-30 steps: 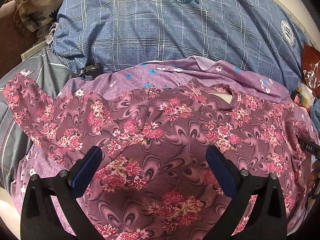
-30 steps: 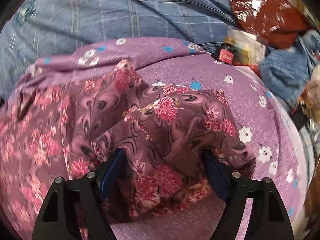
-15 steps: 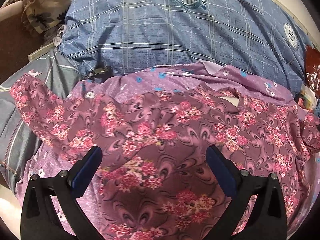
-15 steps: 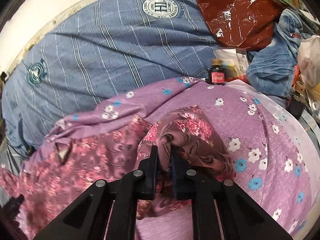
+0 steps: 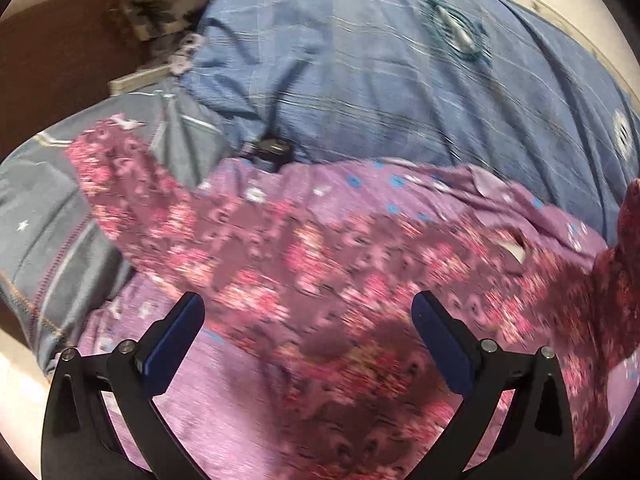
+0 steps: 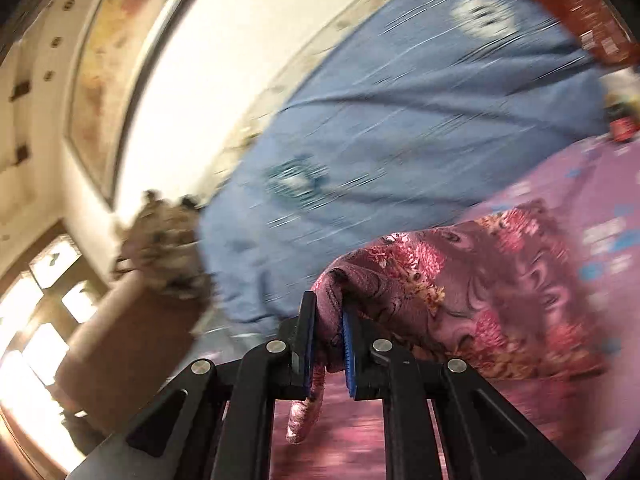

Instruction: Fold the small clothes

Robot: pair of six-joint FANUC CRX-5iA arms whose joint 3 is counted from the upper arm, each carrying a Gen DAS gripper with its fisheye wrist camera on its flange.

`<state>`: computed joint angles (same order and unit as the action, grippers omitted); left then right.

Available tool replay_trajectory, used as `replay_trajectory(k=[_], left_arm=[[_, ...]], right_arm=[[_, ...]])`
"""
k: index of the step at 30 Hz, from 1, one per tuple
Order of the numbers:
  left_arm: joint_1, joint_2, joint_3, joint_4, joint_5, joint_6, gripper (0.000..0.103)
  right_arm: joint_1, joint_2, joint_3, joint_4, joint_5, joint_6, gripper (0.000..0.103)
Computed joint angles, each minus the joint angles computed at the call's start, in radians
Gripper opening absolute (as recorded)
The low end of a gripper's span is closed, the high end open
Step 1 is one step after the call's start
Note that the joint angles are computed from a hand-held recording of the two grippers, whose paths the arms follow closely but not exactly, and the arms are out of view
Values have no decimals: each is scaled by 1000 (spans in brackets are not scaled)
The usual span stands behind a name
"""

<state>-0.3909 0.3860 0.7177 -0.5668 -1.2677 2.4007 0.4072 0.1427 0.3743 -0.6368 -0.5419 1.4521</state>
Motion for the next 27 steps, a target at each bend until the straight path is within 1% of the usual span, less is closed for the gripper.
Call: replay_trajectory(k=[1, 2, 3, 4, 5, 6, 7, 8, 9, 10, 11, 12, 13, 16, 17, 18, 19, 20, 21, 22, 23, 25, 27], left_arm=[[3, -8, -5, -22, -11, 23, 103], [5, -15, -10, -41, -22, 43, 103], [8, -24, -17, -61, -32, 68, 103], [13, -39, -33, -80, -38, 93, 103], [18, -47, -42, -92, -47, 110, 103], [25, -56, -51, -99, -57, 124, 103], [32, -64, -62, -103, -65, 138, 103], [39, -69, -68, -101, -69, 144, 103], [47, -73, -75, -97, -72, 146, 103], [54, -74, -79, -90, -77, 145, 103], [58, -76, -82, -84, -77, 144, 103], [62, -81, -89, -77, -69, 144, 103], [65, -84, -95, -68, -60, 140, 103], [73, -92, -110, -31, -29, 119, 103], [79, -93, -117, -7, -10, 109, 103], [85, -94, -124, 22, 10, 92, 103], [91, -90, -127, 58, 27, 70, 103], [96, -90, -136, 93, 47, 48, 103], [104, -90, -149, 142, 77, 19, 103], [112, -91, -165, 203, 113, -22, 103], [114, -88, -177, 255, 141, -65, 103], [100, -76, -177, 313, 172, -146, 99], [72, -53, -150, 332, 174, -230, 99]], right_arm=[[14, 19, 22, -31, -5, 21, 11], [39, 39, 34, -13, 5, 4, 11], [75, 60, 44, 47, 15, -47, 11], [104, 88, 61, 106, 2, -100, 12], [134, 126, 90, 180, -31, -165, 18], [166, 157, 105, 275, -58, -245, 20], [187, 200, 141, 337, -116, -289, 34], [193, 244, 198, 347, -201, -292, 61], [185, 294, 276, 313, -324, -274, 66], [174, 338, 348, 268, -430, -264, 66], [159, 363, 397, 213, -510, -235, 66], [150, 367, 411, 184, -539, -201, 66], [151, 342, 383, 186, -521, -163, 66], [141, 238, 242, 185, -386, -96, 66], [135, 204, 193, 195, -338, -98, 65], [133, 194, 172, 222, -308, -115, 63], [135, 182, 146, 261, -276, -134, 60], [144, 172, 120, 321, -252, -167, 51], [158, 170, 101, 396, -237, -218, 46], [166, 175, 86, 472, -231, -273, 36], [178, 186, 75, 547, -231, -338, 30], [172, 190, 63, 597, -245, -381, 29], [160, 195, 58, 603, -261, -384, 28]])
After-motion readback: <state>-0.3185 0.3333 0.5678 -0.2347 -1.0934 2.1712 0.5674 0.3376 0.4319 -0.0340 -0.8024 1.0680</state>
